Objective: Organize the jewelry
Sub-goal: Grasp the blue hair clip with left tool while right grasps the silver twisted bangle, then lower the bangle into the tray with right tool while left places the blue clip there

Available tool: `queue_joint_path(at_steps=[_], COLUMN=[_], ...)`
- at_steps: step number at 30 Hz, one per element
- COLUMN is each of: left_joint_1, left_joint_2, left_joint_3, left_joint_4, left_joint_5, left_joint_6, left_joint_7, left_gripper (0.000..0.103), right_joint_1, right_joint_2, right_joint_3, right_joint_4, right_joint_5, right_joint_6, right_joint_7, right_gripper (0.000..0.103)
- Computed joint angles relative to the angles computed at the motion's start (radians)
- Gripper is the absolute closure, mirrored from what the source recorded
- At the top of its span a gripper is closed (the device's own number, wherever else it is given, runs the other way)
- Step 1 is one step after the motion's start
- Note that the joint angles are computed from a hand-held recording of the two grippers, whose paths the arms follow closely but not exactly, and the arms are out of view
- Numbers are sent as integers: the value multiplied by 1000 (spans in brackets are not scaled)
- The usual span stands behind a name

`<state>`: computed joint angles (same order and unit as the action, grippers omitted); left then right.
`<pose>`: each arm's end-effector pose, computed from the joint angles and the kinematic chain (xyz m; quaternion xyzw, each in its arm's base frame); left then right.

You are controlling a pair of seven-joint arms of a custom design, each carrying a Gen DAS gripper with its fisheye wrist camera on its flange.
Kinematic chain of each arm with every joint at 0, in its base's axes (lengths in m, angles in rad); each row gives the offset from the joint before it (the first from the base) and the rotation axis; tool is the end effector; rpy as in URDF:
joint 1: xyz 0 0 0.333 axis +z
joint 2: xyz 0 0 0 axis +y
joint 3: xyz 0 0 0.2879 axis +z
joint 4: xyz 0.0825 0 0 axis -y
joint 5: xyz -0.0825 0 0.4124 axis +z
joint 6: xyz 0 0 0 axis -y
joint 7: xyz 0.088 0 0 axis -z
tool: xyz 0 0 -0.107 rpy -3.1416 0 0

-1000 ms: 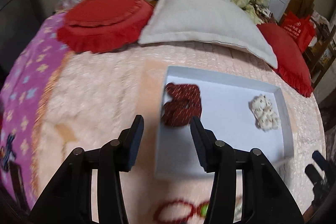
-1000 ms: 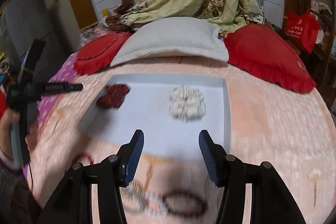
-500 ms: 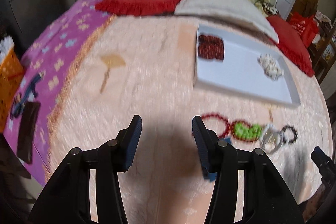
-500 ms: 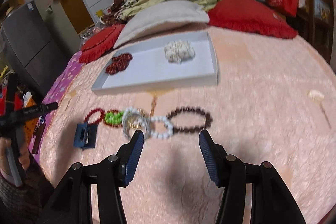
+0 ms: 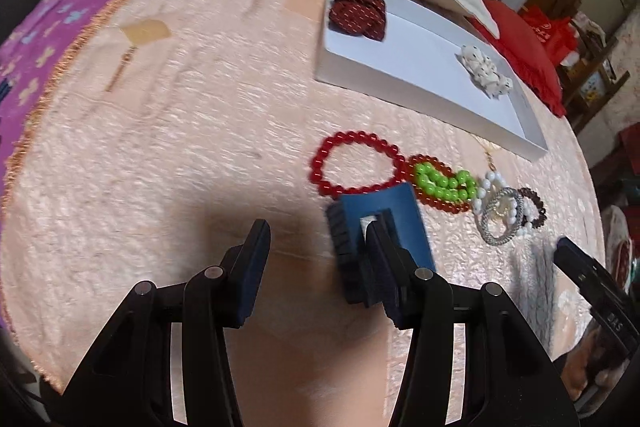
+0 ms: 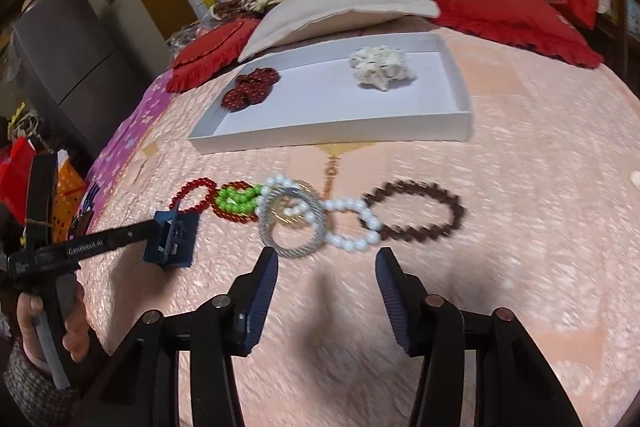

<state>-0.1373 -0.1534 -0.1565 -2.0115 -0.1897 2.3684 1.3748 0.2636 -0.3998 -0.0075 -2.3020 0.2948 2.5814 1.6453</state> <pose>0.5590 -0.1755 0.5410 -0.6825 0.6830 -0.2509 0.0697 0.5007 0.1255 0.5454 -0.6579 0.6672 -0.0966 0.3357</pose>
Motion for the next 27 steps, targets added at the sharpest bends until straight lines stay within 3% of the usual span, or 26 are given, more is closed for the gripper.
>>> queue_joint_path(at_steps=[7,12,13,14,16,19,27], left_joint_1=[-8,-8,-9,-10,-13,-17,-22], left_joint_2=[47,57,57,59,63,60,-30], left_joint_3=[-6,-17,-19,-20,-24,-30,-17], left_joint_4=[39,39,38,39,45,45,-4], left_joint_5=[-7,43,52,59,83,125,83], left_joint_6=[-14,10,16,15,8,6,19], left_joint_7=[31,21,14,11,3,-14,0], left_gripper=[54,55,58,74,86,87,88], right_joint_1=[4,-14,-14,-15,-20,-10,12], right_joint_2=[123,142,148,152,157,164,85], right_joint_3=[4,27,27,28,34,25,30], right_joint_4=[92,97,102,105,107,116,77], right_joint_5=[32,-17,-20,-25,-47,-25,-9], right_joint_6=[-30,-10,-11,-11,-3,-7,30], right_joint_7=[-10,23,24,30,48,26,-11], right_gripper=[61,71,76,82,89,97,97])
